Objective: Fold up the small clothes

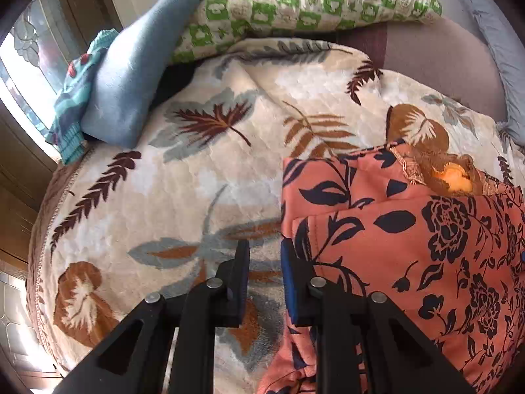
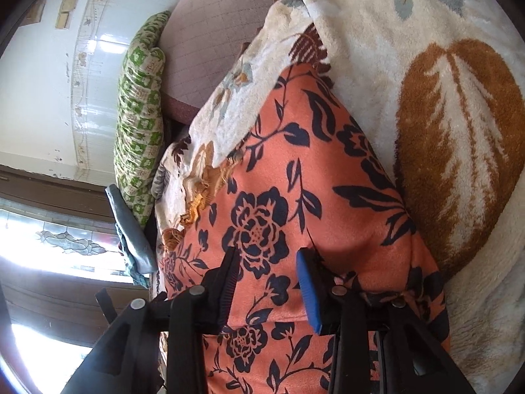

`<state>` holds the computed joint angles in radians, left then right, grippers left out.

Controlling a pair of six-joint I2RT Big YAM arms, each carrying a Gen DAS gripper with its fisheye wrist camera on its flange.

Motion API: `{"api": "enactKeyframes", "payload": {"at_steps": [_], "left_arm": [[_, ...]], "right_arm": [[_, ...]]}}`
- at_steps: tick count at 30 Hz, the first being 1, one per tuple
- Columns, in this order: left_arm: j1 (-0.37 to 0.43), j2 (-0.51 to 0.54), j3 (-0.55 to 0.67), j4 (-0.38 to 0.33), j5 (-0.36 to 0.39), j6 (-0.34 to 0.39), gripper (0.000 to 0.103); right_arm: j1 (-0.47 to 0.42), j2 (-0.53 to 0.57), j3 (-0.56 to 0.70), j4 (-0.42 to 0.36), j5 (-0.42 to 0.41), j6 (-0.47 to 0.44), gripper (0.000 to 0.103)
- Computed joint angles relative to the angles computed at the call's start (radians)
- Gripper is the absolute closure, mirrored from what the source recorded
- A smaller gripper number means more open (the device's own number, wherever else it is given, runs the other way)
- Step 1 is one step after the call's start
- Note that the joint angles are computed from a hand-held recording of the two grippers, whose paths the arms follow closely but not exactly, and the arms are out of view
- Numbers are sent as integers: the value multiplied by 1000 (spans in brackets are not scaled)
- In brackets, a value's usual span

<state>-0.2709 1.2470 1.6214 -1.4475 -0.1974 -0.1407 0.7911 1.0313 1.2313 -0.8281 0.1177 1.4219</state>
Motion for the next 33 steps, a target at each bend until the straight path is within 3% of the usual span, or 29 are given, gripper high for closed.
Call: {"api": "enactKeyframes", "payload": {"at_steps": [3, 5, 8, 11, 16, 18, 20, 24, 28, 31, 33], "left_arm": [[-43, -46, -5, 46, 34, 32, 76], [-100, -61, -26, 49, 25, 48, 66], [-145, -53, -61, 38, 31, 46, 66], [-137, -35, -101, -14, 18, 1, 65], [-124, -76, -147, 6, 29, 5, 60], [-117, -78, -155, 1, 14, -15, 47], [-82, -89, -172, 9, 67, -54, 41], [-28, -145, -190, 9, 160, -72, 41], [5, -241, -193, -13, 177, 6, 40], [63, -309, -187, -68, 200, 91, 28], [119, -344, -185, -118, 224, 140, 27]], "right_arm": [[20, 18, 41, -5, 50, -74, 64], [34, 65, 90, -45, 28, -123, 64], [59, 136, 151, -108, -18, -186, 64], [71, 191, 199, -201, -65, -231, 64], [74, 228, 243, -289, -121, -317, 63], [78, 235, 250, -307, -128, -329, 63], [85, 245, 261, -323, -123, -349, 63], [100, 224, 244, -301, -92, -357, 63], [118, 176, 214, -257, -36, -336, 59], [158, 126, 199, -251, 70, -316, 54], [199, 90, 195, -261, 138, -304, 51]]}}
